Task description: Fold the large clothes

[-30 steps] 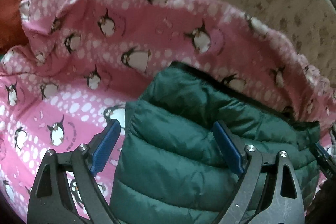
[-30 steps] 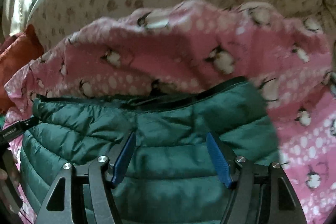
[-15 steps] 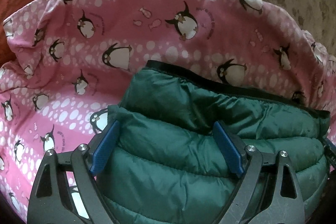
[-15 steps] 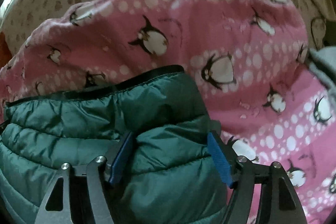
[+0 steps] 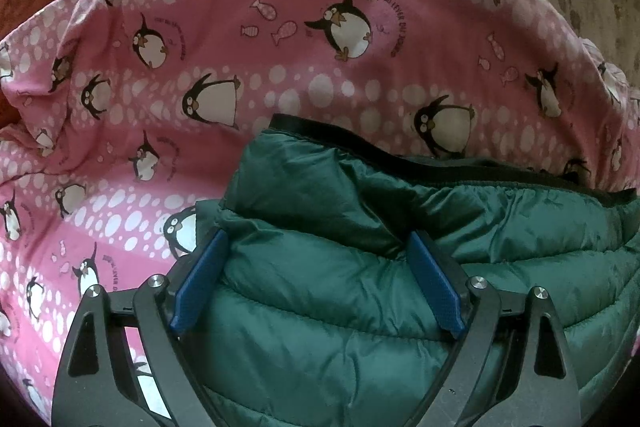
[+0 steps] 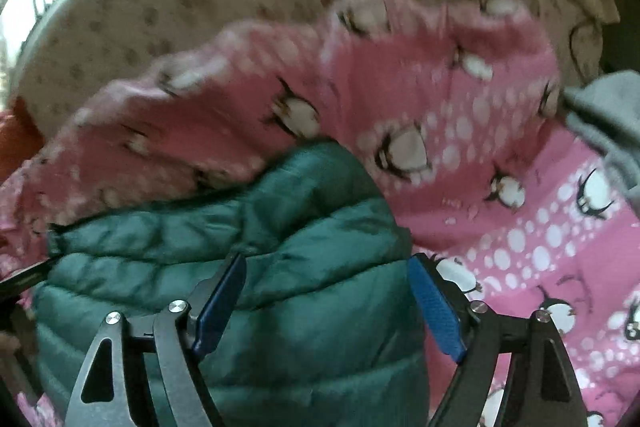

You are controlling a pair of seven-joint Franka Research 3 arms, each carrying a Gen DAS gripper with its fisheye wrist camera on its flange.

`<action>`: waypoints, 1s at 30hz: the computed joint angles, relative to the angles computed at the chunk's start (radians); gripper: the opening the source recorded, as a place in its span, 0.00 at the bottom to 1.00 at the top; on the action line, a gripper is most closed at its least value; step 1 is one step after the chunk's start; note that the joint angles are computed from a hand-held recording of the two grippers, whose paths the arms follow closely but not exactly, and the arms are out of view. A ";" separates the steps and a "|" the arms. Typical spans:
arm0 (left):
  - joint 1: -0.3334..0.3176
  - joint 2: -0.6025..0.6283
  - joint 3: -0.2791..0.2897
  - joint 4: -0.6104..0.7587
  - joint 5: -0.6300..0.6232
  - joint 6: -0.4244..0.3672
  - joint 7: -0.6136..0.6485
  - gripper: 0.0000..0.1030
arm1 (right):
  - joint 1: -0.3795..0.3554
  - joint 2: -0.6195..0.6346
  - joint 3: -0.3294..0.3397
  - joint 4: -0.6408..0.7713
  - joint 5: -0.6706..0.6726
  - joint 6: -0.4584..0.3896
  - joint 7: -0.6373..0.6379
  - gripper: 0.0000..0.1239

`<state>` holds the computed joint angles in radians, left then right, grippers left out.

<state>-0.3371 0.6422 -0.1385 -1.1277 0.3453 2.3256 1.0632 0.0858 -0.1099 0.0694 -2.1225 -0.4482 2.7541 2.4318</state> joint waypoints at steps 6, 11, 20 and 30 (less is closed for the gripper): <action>0.006 -0.014 0.000 -0.025 -0.005 0.017 -0.011 0.88 | 0.037 -0.033 0.032 -0.056 0.092 0.034 -0.155 0.66; 0.039 -0.091 -0.021 -0.130 -0.036 0.052 -0.009 0.88 | 0.062 0.049 0.035 -0.027 0.010 -0.017 -0.094 0.67; 0.209 -0.373 -0.115 -0.532 -0.332 0.225 0.158 0.88 | 0.092 -0.090 0.000 -0.141 0.295 0.051 -0.305 0.67; 0.252 -0.510 -0.116 -0.742 -0.697 0.239 0.356 0.88 | 0.020 -0.188 0.039 -0.245 0.384 0.029 -0.309 0.67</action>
<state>-0.0852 0.1318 -0.2543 -1.8695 -0.3513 2.5645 1.4196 0.1057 -0.2978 0.1087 -2.3672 -0.0643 2.7828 2.1226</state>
